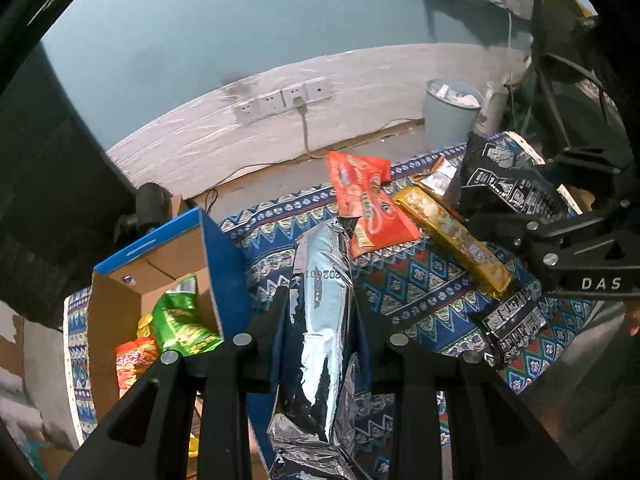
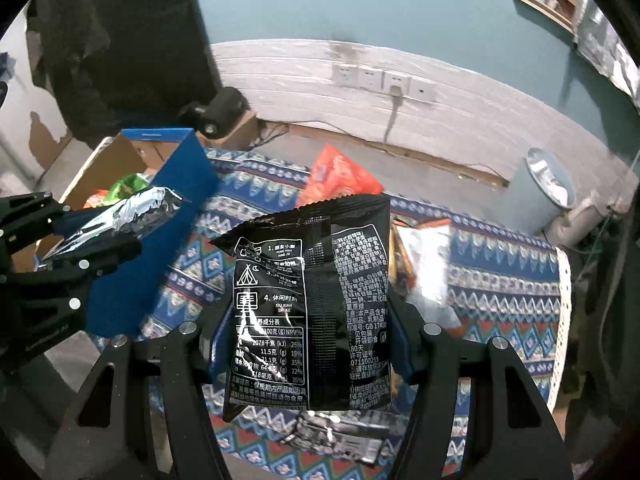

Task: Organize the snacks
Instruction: 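Lift the silver bar and black pack and carry them over the box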

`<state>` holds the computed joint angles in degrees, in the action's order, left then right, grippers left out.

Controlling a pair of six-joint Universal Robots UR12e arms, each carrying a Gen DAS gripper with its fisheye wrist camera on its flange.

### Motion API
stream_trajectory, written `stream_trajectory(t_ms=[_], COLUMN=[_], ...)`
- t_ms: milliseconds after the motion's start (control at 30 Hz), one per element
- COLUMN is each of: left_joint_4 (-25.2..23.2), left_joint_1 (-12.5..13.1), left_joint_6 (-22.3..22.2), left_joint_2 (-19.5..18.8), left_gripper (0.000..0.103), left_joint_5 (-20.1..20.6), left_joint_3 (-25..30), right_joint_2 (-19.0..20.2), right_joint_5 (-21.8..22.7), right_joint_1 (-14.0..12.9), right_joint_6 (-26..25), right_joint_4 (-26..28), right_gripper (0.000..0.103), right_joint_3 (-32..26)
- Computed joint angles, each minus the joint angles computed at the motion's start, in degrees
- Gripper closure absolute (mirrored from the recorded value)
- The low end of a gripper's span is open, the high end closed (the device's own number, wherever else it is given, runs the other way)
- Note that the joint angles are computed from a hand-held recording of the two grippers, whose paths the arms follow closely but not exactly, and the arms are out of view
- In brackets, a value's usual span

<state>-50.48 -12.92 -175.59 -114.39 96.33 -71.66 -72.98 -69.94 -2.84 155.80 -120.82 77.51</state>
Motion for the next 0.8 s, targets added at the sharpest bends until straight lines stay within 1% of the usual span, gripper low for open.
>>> stream_trajectory(t_ms=[267,400,567,800], left_joint_4=[1.08,1.74,3.03,3.93], left_joint_1=[1.52,2.59,3.85,6.03], left_joint_6=[-1.97,-3.34,-4.71,-7.11], left_joint_2=[1.63,2.67,3.96,5.79], left_gripper=[0.073,0.073,0.073,0.073], left_joint_5=[0.59,0.7,2.18,2.49], left_joint_3=[-2.22,-3.64,-5.58,-8.21], right_joint_2=[1.05,1.67,2.31,3.65], right_joint_5=[1.15,1.76,2.26,2.82], right_joint_1=[2.03,3.19,4.67,7.17], right_joint_6=[-0.85,-1.17,-1.94,-2.91], right_joint_4=[0.67,1.23,1.45,2.43], right_gripper=[0.04,0.04,0.04,0.04], right_joint_3=[-1.7,-2.74,-3.87,-5.86])
